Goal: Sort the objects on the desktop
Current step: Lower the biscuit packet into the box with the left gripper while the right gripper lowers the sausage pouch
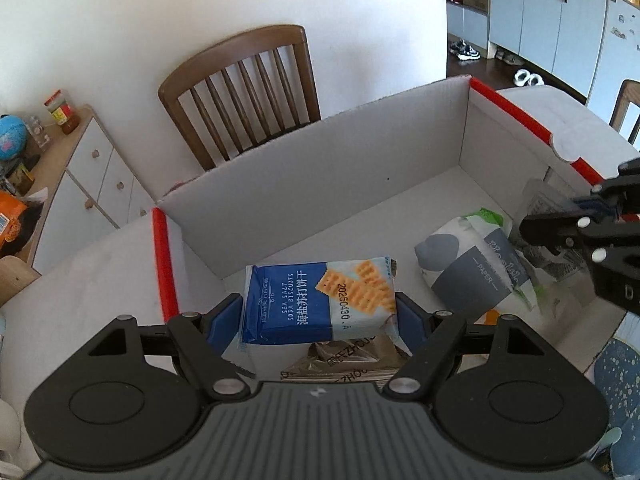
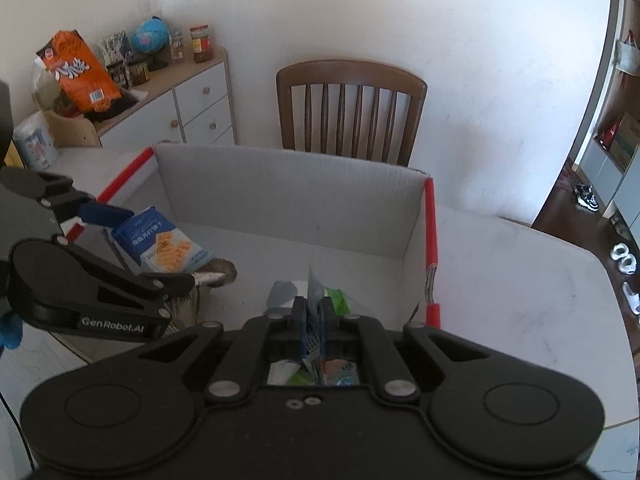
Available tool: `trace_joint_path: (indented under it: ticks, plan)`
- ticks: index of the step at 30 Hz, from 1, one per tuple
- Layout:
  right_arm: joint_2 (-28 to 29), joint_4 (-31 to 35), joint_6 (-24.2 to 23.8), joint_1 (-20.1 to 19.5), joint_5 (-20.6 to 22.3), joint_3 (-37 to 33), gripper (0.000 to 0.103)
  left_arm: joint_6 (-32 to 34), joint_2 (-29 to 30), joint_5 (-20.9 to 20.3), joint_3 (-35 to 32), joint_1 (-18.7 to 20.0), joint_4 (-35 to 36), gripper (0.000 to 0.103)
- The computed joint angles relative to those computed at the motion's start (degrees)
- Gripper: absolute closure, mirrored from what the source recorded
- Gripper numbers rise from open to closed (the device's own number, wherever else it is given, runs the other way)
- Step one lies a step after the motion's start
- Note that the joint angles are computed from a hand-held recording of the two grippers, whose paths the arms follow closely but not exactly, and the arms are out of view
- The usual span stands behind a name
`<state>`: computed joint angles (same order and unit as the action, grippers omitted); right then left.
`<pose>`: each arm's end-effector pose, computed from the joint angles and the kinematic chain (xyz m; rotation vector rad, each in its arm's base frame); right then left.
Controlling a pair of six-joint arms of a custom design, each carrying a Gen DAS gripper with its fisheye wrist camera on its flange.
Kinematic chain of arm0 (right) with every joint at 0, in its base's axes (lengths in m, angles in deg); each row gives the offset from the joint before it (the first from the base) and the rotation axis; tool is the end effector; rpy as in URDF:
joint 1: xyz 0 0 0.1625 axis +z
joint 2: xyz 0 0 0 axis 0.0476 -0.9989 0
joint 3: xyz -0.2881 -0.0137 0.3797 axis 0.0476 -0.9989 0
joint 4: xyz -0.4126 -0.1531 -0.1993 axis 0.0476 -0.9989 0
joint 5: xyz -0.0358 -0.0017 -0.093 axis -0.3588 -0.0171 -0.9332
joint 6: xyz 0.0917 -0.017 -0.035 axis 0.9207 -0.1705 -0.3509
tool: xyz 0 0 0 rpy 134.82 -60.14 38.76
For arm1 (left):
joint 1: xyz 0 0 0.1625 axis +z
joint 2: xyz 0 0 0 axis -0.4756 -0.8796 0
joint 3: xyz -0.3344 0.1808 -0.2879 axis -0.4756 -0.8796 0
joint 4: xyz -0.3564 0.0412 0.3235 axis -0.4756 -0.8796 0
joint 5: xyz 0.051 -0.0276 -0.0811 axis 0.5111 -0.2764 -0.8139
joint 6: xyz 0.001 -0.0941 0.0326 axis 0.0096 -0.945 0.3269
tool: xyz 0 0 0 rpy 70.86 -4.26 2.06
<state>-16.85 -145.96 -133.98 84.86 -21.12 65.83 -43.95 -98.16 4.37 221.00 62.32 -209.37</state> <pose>0.1001 -0.4298 0.1223 1.2936 -2.3910 0.4661 -0.1831 -0.3878 0.0230 0.1645 2.0327 -0.7100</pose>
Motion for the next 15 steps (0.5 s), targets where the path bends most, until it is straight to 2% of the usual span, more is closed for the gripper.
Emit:
trace_joint_path:
  ticks: [15]
  plan:
    - [0.7,0.7,0.1,-0.2,0.1,0.1,0.095,3.6,0.7,-3.2,-1.5,3.3,-1.3,0.023]
